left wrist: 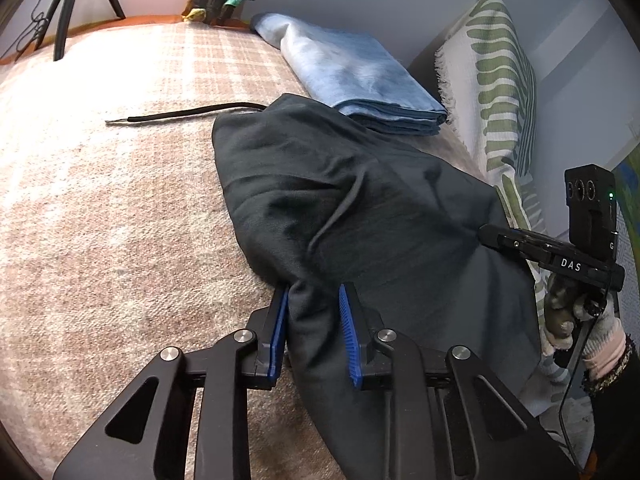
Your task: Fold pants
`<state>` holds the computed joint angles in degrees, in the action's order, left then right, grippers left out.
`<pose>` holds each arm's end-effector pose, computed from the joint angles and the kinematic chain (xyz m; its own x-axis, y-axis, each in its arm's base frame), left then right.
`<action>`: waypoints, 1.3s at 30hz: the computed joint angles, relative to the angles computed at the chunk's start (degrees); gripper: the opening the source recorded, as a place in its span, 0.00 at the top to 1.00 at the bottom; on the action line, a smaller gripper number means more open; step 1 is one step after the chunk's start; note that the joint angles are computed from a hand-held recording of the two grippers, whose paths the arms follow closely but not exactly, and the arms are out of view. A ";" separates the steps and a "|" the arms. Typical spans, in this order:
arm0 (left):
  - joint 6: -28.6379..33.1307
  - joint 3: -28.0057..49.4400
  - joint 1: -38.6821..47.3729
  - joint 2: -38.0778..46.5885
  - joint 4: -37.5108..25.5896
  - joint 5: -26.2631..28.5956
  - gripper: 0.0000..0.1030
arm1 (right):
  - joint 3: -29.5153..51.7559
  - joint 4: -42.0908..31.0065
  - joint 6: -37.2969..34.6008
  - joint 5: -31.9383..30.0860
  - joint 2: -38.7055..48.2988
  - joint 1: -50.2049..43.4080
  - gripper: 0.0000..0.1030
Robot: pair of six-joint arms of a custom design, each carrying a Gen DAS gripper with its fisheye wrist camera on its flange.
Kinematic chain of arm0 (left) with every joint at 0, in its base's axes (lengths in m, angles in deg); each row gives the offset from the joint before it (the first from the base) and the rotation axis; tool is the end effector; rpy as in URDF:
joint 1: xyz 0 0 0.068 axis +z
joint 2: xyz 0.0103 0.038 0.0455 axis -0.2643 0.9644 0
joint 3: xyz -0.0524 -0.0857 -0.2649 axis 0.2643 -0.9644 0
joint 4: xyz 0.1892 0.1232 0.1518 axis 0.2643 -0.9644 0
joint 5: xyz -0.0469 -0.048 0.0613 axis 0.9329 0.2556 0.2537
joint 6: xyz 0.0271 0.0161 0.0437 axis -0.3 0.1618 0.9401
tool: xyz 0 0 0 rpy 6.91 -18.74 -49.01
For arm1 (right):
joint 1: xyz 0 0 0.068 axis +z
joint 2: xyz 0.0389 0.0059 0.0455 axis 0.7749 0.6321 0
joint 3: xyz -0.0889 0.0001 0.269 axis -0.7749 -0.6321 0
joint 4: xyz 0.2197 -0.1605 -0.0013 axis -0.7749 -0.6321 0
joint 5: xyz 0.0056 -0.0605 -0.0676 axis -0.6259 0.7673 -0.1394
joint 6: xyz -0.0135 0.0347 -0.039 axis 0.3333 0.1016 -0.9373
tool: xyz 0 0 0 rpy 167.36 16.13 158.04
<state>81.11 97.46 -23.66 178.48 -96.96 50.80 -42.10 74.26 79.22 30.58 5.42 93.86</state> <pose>0.2928 -0.0646 0.0935 -0.7954 0.3876 -0.4658 0.5898 0.6717 -0.4482 0.1717 0.1505 0.1022 -0.8330 0.2467 -0.4952 0.0835 0.9409 0.3282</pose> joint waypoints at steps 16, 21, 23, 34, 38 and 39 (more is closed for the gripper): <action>-4.03 -2.76 -1.07 -2.76 5.14 0.62 0.93 | 1.49 -3.06 5.30 1.07 -1.56 2.22 0.76; -3.22 -3.28 0.00 -5.78 4.00 2.29 0.94 | 5.30 -10.78 8.62 5.74 -3.27 6.51 0.79; -2.87 -3.09 0.50 -6.97 3.17 3.26 0.96 | 7.70 -14.91 9.89 8.71 -3.98 9.00 0.79; -0.44 -2.88 2.12 -10.31 0.61 5.84 0.97 | 16.08 -28.33 14.55 15.57 -3.78 15.25 0.80; -0.90 -2.69 1.95 -13.67 0.61 6.72 0.97 | 17.92 -31.83 15.41 18.97 -6.49 16.86 0.80; -1.05 -2.13 1.73 -14.43 0.34 6.98 0.97 | 18.67 -33.08 15.43 20.21 -7.30 17.21 0.80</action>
